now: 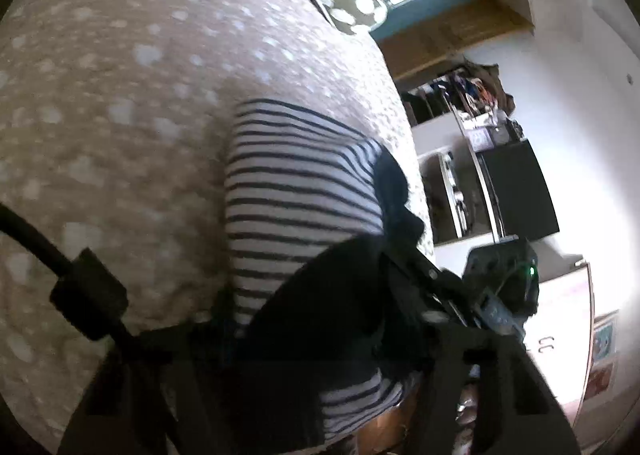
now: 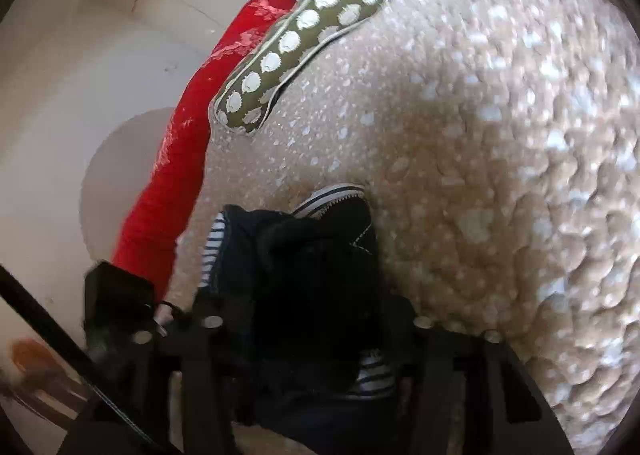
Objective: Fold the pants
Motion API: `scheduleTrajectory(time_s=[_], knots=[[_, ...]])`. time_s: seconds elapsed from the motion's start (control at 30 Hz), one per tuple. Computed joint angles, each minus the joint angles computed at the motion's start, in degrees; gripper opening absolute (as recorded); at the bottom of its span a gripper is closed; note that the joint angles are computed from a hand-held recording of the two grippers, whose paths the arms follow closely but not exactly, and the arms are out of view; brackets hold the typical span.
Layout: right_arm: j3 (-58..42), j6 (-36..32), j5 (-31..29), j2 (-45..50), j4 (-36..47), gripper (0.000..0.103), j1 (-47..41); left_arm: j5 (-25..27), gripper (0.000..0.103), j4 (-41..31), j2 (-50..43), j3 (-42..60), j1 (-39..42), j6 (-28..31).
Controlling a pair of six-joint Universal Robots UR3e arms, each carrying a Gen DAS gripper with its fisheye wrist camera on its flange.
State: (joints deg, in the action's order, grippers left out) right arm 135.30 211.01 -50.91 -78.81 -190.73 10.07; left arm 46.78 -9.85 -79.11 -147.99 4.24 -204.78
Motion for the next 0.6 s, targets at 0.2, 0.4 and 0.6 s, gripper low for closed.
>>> scheduleTrajectory(time_s=[0.2,0.4,0.6], knots=[[-6.8,2.0,1.5,-0.6,2.9,0.034,-0.5,3.4,0.041,-8.0,0.3,10.9,-1.4,0.6],[-23.8,1.5,-11.8,6.6,14.8,0.054,4.8,14.7,0.044,-13.6,-10.7,25.2,-4.5,0.5],[-25.1,-2.5,-16.7,6.2,22.0,0.069,5.4,12.3,0.046,-14.2,-7.8,19.1,-1.5,2.2]])
